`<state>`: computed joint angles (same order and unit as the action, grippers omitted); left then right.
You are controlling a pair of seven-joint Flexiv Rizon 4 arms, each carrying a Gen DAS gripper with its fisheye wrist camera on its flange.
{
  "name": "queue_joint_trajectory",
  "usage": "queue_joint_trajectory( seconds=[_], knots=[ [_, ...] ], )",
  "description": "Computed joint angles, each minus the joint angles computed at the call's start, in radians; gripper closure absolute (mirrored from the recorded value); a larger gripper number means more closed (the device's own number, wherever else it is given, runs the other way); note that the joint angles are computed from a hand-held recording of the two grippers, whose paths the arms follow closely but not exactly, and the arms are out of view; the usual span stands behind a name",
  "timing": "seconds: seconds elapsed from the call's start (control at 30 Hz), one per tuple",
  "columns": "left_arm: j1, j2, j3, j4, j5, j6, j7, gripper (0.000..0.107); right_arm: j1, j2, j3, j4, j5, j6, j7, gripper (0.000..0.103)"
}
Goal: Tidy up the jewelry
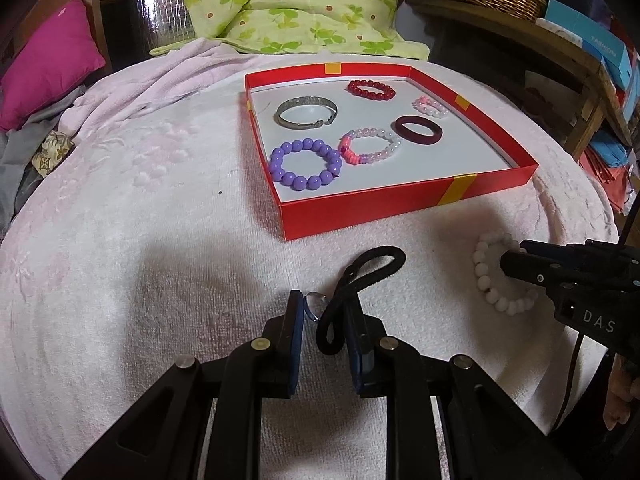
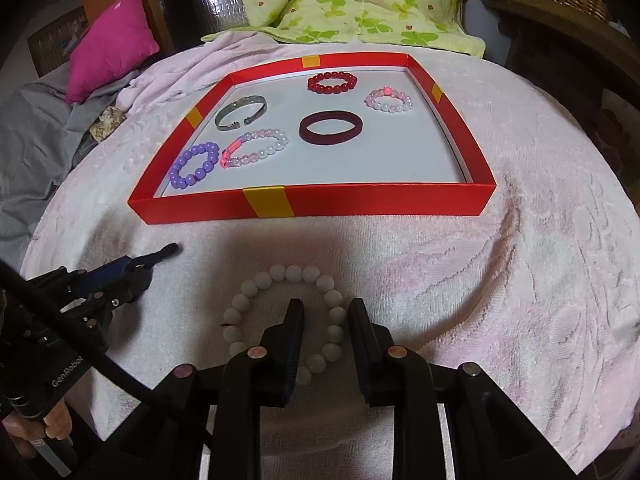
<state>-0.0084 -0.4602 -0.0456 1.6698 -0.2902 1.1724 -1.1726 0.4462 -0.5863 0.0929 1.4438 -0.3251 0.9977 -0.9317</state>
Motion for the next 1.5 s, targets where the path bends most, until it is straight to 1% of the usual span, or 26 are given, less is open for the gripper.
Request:
queue_joint_trajectory(
  seconds=[0.2,0.33,0.4,0.47,0.53,0.6,0.77,1.2,1.5],
  knots=[
    [0.000,-0.004,-0.001,-0.003,-0.004,-0.007,-0.006,0.084,-0.005,-0.001,0.005,-0.003,0.011,0.000,-0.010,0.076],
    [0.000,-0.007,-0.003,-0.007,-0.014,-0.011,-0.024,0.081,-0.005,-0.001,0.005,-0.003,0.013,-0.001,-0.012,0.076],
    [0.007,-0.009,-0.016,-0.008,-0.032,-0.017,-0.021,0.073,-0.005,-0.001,0.006,-0.004,0.014,-0.001,-0.014,0.076],
    [0.005,-0.010,-0.022,-0.009,-0.036,-0.019,-0.013,0.059,-0.007,-0.001,0.008,-0.003,0.018,0.001,-0.018,0.076],
    [-0.018,-0.014,-0.003,-0.017,-0.001,-0.016,-0.021,0.052,-0.011,0.000,0.012,-0.002,0.025,0.003,-0.024,0.076],
    [-0.044,-0.018,0.024,-0.027,0.044,-0.008,-0.048,0.050,-0.017,0.001,0.019,-0.002,0.037,0.006,-0.032,0.076],
    [-0.036,-0.022,0.014,-0.032,0.043,-0.009,-0.066,0.045,-0.029,0.006,0.031,0.003,0.065,0.014,-0.047,0.079],
    [-0.051,-0.018,0.027,-0.015,0.080,0.040,-0.099,0.044,-0.030,0.006,0.030,0.002,0.083,0.016,-0.054,0.079],
    [-0.048,-0.012,0.025,-0.012,0.082,0.028,-0.113,0.042,-0.030,0.006,0.030,0.001,0.087,0.018,-0.054,0.079]
  ],
)
